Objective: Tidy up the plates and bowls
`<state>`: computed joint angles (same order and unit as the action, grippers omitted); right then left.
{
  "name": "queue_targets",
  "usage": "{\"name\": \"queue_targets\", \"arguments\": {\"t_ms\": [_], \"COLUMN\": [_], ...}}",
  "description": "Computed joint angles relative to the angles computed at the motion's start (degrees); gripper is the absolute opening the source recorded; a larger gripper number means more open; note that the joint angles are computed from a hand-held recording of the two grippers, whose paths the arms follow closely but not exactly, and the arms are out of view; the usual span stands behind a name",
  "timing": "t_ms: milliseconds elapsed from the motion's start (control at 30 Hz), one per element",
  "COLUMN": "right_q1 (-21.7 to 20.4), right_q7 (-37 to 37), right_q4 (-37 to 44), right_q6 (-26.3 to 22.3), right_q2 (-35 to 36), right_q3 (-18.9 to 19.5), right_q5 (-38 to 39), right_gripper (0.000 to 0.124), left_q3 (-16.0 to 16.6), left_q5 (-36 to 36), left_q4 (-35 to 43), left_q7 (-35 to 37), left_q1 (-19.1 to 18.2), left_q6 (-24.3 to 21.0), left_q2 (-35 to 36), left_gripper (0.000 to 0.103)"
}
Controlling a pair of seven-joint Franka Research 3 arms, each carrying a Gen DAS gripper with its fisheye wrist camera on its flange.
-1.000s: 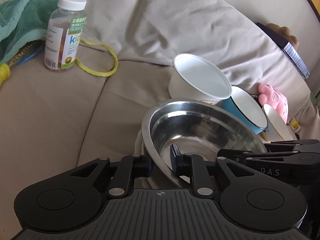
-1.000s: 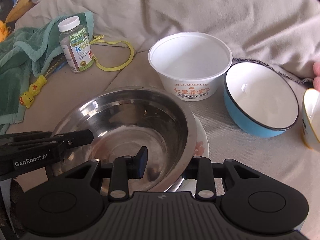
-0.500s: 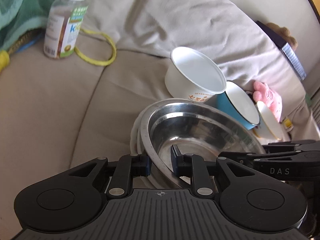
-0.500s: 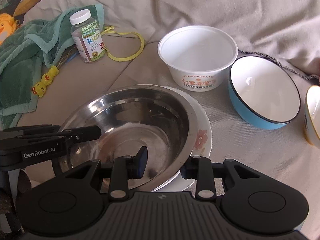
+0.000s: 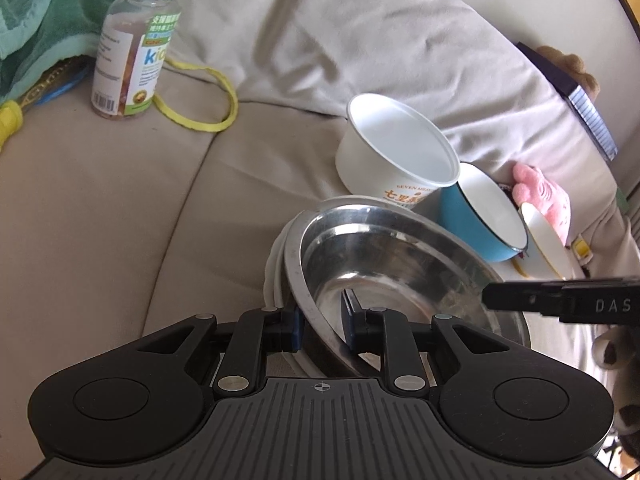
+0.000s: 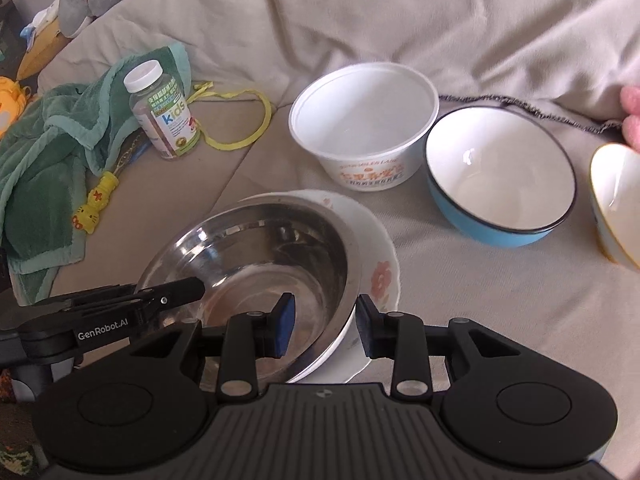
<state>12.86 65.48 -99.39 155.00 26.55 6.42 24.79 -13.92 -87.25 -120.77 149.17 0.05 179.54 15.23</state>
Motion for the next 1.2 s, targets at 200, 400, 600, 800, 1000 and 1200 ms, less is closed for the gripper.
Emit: {"name": "queue_targets", "arguments": {"t_ms": [200,400,600,800,1000,1200], "right_q1": [1.5,-0.1,-1.3,-4.1,-3.4,-4.0], "right_q7": [4.6,4.1,1.1,-2.7,-2.5,-4.8], "right_q4": [2.9,3.4,2.4,3.7,3.8,2.4], "right_q6": [-0.7,-0.7,-0.6,-4.9,-5.4,-3.4], "right_q2": [3.3,5.0,4.8,5.4,5.0,4.5], "right_q3": [-2.8,-0.6,1.4,3.7,2.2,3.0], "right_q5": [-4.4,-2.6,0.4,6.4,7.9,10.2], "right_gripper": [0.032,0.031,0.031,0.031,0.031,0.031], "left_q3": [-1.1,0.6,3.2,-2.7,-6.0,-9.5], "left_q5": [3.4,17.5,31.4,31.1,36.1,40.2], "left_q4": [-1.2,-5.0,-7.0,-3.7,-2.7,-3.6], "left_q7": [-3.1,-17.3,-32.2,-32.6,-37.0,-41.2], "left_q1": [0.9,0.6,-0.2,5.9,8.6,12.3], "left_q6": [0.6,1.1,0.4,-4.1,-3.1,-2.0], "left_q2": [-1.3,-4.0,-3.5,-0.1,1.3,1.4], "left_gripper": [0.025,0.027,0.029,0.031,0.034,0.028]}}
